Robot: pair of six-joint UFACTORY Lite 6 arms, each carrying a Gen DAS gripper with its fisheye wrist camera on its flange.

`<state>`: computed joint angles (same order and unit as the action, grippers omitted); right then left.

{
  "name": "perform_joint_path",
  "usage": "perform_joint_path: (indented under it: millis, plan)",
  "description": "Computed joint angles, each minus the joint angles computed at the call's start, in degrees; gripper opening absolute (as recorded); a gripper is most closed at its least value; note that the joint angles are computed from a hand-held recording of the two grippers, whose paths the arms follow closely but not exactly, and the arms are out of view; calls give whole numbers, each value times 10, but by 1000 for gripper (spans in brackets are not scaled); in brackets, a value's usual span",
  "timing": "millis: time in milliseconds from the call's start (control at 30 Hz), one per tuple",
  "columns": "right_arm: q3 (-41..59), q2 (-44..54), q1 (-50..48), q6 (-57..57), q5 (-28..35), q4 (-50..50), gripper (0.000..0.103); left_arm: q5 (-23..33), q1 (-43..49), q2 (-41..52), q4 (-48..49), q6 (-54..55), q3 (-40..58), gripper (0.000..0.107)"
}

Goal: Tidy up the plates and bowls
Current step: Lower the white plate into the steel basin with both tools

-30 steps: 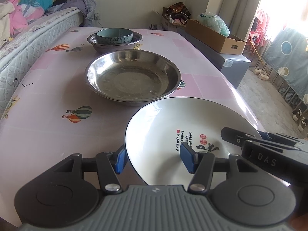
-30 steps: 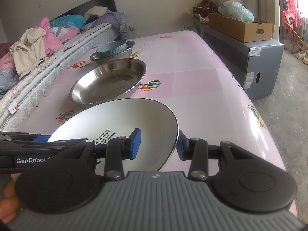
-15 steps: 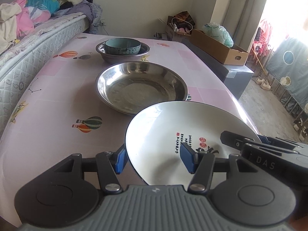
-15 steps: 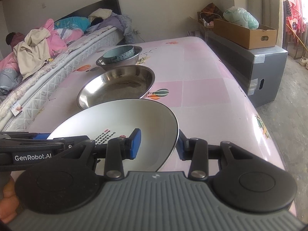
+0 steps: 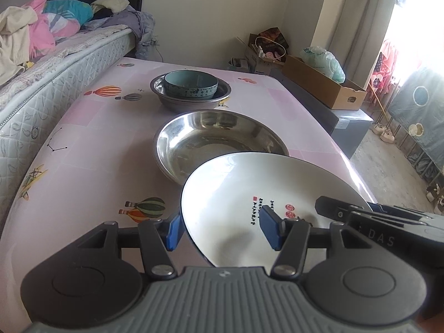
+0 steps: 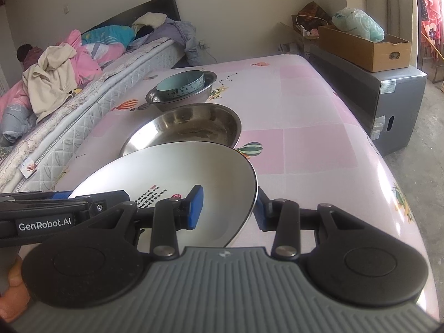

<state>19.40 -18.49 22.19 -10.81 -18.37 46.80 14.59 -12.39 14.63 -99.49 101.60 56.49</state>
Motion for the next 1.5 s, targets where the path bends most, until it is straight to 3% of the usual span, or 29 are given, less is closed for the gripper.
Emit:
perform_joint_path:
  millis: [167,567,767,900,1133,1233,1333,1500]
  plan:
    - [51,66,-29,90,0,-103,38,-7,0,46,19,-18,52,58]
    - [259,288,-123,336,17,-422,38,-13,2,213,297,-316,272,58]
    - [363,380,-141,387,37,-493,38,0,3,284,448,-472,375,57]
    - [413,426,-149,432,48,-546,38,13,8,314,485,-511,412,56]
    - [456,464,-150,390,53,-511,38,43,12,347,528,-555,461,56]
    - [475,480,-151,344,64,-466,44,45,12,346,531,-560,461,57]
    - [474,486,-156,368,44,-496,44,30,12,336,519,-545,450,60]
    - [471,478,-147,264,32,-402,47,-6,11,291,392,-397,397,64]
